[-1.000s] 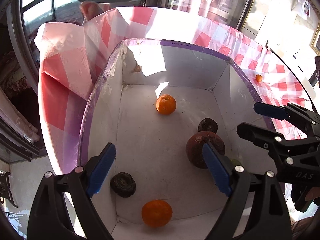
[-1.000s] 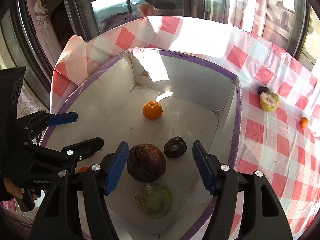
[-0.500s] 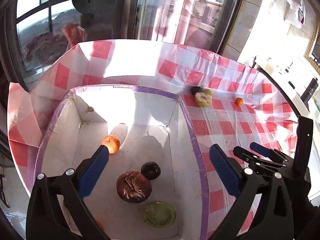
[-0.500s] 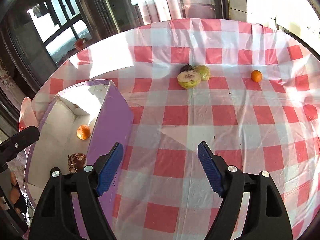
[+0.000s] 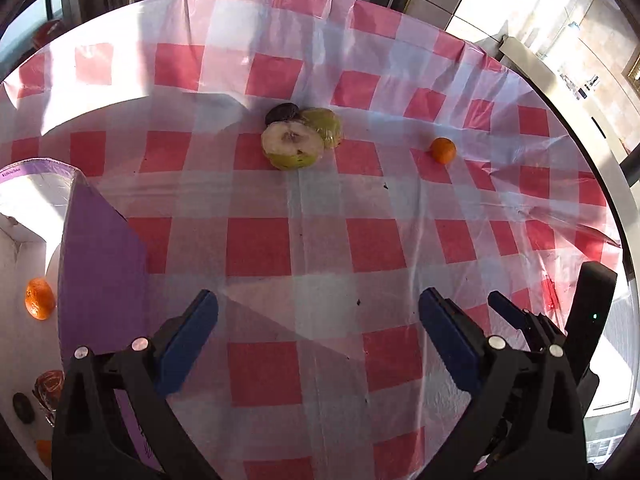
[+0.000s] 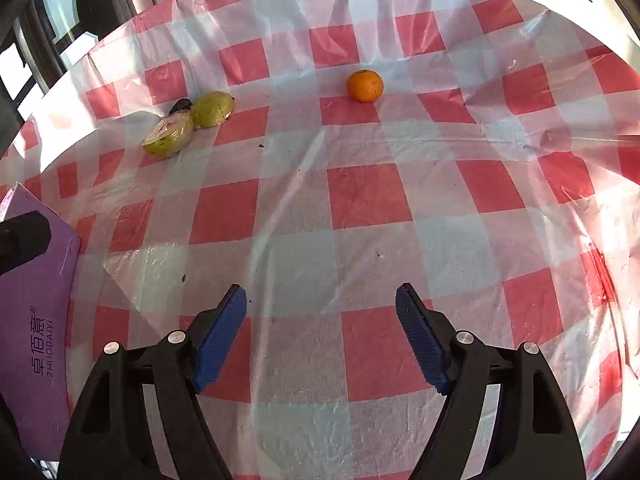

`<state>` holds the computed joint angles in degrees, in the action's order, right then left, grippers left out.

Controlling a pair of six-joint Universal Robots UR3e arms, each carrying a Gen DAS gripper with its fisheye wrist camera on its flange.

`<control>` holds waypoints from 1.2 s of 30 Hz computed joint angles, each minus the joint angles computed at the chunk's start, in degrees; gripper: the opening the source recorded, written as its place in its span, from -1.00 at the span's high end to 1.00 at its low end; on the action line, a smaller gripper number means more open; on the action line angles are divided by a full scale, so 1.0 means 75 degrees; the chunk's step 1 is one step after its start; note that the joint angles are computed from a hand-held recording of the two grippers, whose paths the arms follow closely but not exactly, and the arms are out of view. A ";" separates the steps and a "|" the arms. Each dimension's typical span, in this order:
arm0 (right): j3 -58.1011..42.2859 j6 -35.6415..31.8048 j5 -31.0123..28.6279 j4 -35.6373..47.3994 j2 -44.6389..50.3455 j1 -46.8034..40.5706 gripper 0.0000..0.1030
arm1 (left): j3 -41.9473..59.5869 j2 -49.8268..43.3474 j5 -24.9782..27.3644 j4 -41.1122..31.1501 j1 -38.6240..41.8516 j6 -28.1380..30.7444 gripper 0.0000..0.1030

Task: Organize fruits
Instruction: 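Withdraw both grippers from the box toward the remaining fruits, then grasp the wrapped pear half with the left gripper while the right grasps a tangerine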

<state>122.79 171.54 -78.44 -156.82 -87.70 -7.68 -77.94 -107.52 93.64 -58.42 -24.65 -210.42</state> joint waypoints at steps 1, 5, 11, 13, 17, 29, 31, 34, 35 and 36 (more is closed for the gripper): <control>-0.0283 -0.0101 -0.0016 -0.0174 0.0400 -0.0065 -0.46 | 0.0168 -0.0262 0.0114 -0.0050 -0.0011 -0.0052 -0.95; -0.1870 -0.0176 -0.0006 -0.0475 0.2019 -0.0150 -0.46 | 0.0720 -0.1150 0.0588 -0.0005 0.0124 -0.0171 -0.95; -0.5156 -0.0087 -0.0093 0.0130 0.4342 0.0114 -0.46 | 0.2265 -0.2600 0.1120 -0.0113 0.0337 -0.0181 -0.95; -0.6266 -0.0050 -0.0199 0.0490 0.5036 0.0202 -0.46 | 0.2902 -0.3081 0.1212 -0.0266 0.0382 -0.0164 -0.95; -0.7843 0.0025 -0.0299 0.0980 0.6008 0.0277 -0.46 | 0.4028 -0.3868 0.1361 -0.0522 0.0446 -0.0097 -0.95; -0.7933 0.0000 -0.0228 0.0693 0.6169 0.0259 0.01 | 0.6303 -0.5455 0.1606 -0.0839 0.0703 0.0279 -0.76; -0.7983 0.0035 -0.0218 0.0697 0.6220 0.0275 0.01 | 0.6837 -0.5796 0.1642 -0.1023 0.0655 0.0471 -0.24; -0.7968 0.0024 -0.0213 0.0694 0.6219 0.0263 0.00 | 0.7158 -0.5964 0.1750 -0.1158 0.0531 0.0517 -0.21; -0.7957 0.0011 -0.0200 0.0699 0.6206 0.0244 0.00 | 0.7140 -0.5941 0.1786 -0.1203 0.0493 0.0466 -0.21; -0.7946 0.0009 -0.0199 0.0692 0.6202 0.0242 0.00 | 0.6959 -0.5835 0.1801 -0.1156 0.0457 0.0407 -0.21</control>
